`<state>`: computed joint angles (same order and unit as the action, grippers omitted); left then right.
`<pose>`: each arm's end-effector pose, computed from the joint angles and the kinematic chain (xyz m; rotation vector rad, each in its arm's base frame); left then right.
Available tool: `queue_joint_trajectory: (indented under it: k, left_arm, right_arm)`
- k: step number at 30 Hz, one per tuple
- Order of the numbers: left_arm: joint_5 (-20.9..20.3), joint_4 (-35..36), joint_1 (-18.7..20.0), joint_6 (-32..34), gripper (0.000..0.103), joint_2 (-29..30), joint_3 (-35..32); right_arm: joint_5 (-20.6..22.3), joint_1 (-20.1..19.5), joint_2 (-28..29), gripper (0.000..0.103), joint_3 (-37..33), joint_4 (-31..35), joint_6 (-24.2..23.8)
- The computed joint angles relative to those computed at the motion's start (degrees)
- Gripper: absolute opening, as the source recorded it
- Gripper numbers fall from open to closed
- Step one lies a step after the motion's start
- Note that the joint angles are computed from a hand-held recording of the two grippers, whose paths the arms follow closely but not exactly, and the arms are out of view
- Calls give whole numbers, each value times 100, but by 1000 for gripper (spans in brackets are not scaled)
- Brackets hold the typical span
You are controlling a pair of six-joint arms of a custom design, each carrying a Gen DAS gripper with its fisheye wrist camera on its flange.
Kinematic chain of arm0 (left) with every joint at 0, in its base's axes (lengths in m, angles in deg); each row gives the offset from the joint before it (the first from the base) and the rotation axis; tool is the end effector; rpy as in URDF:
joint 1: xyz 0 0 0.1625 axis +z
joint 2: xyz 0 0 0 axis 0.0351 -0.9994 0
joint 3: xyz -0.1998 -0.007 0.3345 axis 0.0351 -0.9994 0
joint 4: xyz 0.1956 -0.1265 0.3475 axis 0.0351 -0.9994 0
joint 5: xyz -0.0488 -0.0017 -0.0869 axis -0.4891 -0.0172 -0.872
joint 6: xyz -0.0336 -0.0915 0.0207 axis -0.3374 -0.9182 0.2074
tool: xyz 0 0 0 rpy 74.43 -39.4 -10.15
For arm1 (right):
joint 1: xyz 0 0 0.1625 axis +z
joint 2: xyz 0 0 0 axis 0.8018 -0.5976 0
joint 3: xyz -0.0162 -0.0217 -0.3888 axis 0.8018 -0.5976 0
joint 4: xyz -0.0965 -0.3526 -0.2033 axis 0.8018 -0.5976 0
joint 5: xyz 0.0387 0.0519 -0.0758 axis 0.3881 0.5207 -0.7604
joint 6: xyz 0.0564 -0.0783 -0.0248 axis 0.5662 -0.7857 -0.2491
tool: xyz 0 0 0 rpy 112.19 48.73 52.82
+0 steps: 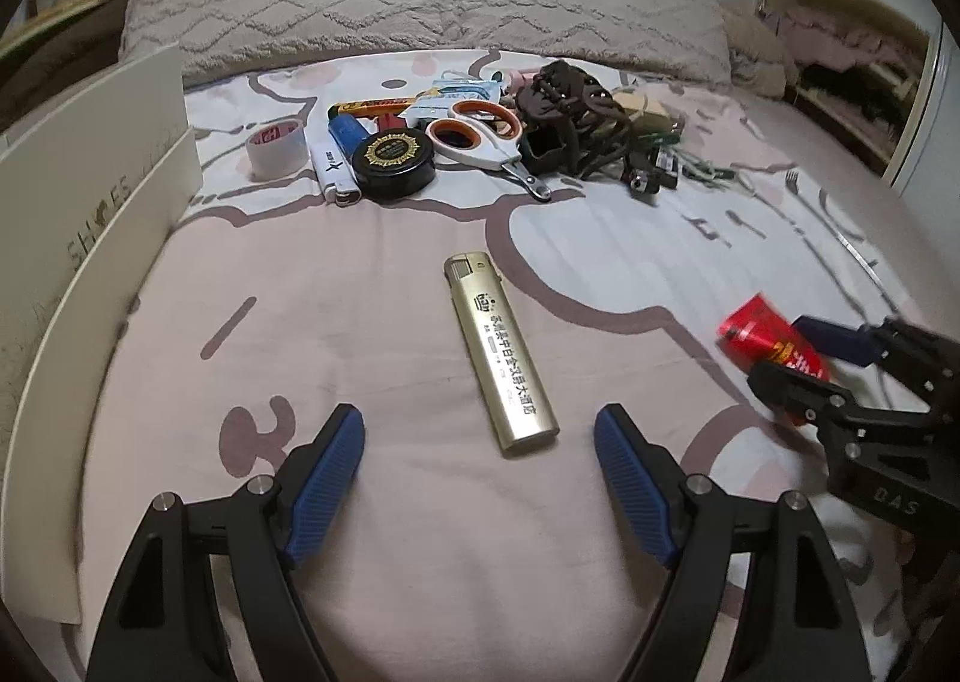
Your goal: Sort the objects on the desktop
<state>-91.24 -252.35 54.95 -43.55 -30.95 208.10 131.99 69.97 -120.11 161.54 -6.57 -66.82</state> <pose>-0.0327 -0.3685 0.1514 1.2321 2.4279 -0.3911 0.2326 -0.2754 -0.0633 -0.0003 -2.1156 0.8760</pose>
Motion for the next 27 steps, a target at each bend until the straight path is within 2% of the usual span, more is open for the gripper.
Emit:
queue_joint_trajectory:
  k: [2,5,7,9,18,21,27]
  left_arm:
    - [133,-83,-30,-62,84,25,14]
    - [421,-299,-70,-217,86,90,32]
    - [672,-437,-101,-314,93,169,39]
    - [812,-494,-86,-367,94,207,17]
    - [1256,-568,-9,-666,94,285,-112]
    - [1624,-856,-68,-869,94,434,-99]
    - [1808,-961,-42,-990,97,623,-205]
  right_arm:
    - [-18,-35,42,75,-42,90,44]
    - [-157,-104,-84,76,89,-60,-20]
    - [-252,-154,-158,85,161,-114,-12]
    - [-306,-214,-131,103,123,22,107]
    - [-401,-270,-143,103,111,150,199]
    - [-522,-333,-216,103,161,137,169]
    - [-477,-330,-112,103,37,379,273]
